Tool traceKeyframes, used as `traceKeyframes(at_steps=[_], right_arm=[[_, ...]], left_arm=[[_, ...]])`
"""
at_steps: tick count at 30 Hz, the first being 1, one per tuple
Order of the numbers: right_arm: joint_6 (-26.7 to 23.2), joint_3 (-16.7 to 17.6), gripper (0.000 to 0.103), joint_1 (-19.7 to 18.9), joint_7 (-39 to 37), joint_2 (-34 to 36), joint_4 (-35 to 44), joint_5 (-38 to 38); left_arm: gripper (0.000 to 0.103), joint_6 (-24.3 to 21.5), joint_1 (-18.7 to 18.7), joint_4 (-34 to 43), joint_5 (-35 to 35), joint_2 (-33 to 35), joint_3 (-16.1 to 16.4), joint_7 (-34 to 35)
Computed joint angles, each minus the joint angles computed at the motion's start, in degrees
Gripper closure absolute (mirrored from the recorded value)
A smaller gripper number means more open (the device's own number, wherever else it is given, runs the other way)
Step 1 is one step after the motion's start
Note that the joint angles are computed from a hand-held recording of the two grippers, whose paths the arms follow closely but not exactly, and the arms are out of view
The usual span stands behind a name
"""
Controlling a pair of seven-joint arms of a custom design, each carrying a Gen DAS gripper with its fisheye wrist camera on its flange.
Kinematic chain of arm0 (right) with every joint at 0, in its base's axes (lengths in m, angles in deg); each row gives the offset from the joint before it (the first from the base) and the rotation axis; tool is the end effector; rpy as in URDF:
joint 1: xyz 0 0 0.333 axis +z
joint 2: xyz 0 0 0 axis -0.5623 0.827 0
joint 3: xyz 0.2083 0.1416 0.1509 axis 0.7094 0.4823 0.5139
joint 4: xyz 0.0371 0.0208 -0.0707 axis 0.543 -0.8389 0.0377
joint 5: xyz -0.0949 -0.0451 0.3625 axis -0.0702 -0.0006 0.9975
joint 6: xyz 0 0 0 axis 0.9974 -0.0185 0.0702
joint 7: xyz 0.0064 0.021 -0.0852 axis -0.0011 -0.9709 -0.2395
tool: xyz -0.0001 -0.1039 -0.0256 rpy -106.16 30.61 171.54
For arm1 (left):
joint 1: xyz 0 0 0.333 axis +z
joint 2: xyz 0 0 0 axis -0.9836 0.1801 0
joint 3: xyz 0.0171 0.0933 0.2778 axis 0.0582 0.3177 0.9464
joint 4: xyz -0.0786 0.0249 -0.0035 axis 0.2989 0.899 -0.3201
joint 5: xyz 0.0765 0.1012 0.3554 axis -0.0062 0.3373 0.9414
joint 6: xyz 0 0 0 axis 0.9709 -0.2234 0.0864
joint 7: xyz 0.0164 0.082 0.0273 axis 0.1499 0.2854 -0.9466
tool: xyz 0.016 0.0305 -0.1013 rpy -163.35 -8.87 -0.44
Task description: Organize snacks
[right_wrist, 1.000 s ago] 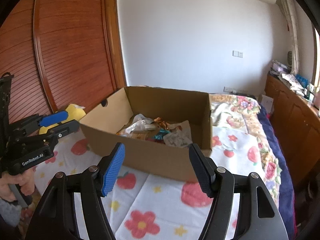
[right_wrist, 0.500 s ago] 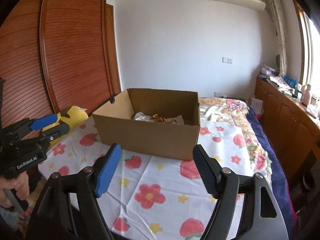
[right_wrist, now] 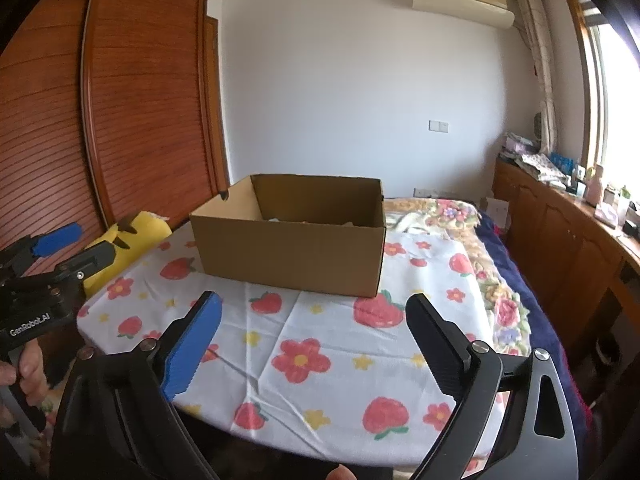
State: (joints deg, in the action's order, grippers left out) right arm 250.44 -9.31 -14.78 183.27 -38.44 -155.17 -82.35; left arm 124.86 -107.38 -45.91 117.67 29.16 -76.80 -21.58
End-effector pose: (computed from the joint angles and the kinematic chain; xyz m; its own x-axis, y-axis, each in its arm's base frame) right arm 0.6691 0.1469 0.5277 0.0691 -0.9973 0.0241 -0.4641 -0.0536 -0.8841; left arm 0.6984 -0.3552 0.5251 -0.2374 -0.9696 -0.0591 -0.3511 0.1424 -0.9255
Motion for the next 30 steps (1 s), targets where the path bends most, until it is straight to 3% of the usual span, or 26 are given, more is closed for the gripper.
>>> traceKeyframes(at_steps=[5, 8, 15, 30], right_arm=[[0.71, -3.94, 0.002, 3.23, 5.09, -0.81, -1.45, -4.25], [1.38, -4.87, 0.001, 3.89, 8.14, -1.55, -2.47, -6.92], [1.69, -5.51, 0.001, 4.51, 13.90, -2.78, -3.60, -12.68], [-0.10, -4.55, 0.001, 3.60, 26.62, -4.04, -4.33, -25.37]], left_arm=[[0.008, 1.05, -0.05, -4.46, 0.63, -2.69, -0.14, -0.40], [0.004, 2.72, -1.01, -7.88, 2.48, -4.69, 1.71, -3.27], [0.002, 5.53, -2.45, -12.89, 6.66, -7.47, 4.56, -9.78], [0.002, 5.17, -1.24, -15.89, 8.61, -8.60, 2.58, -11.36]])
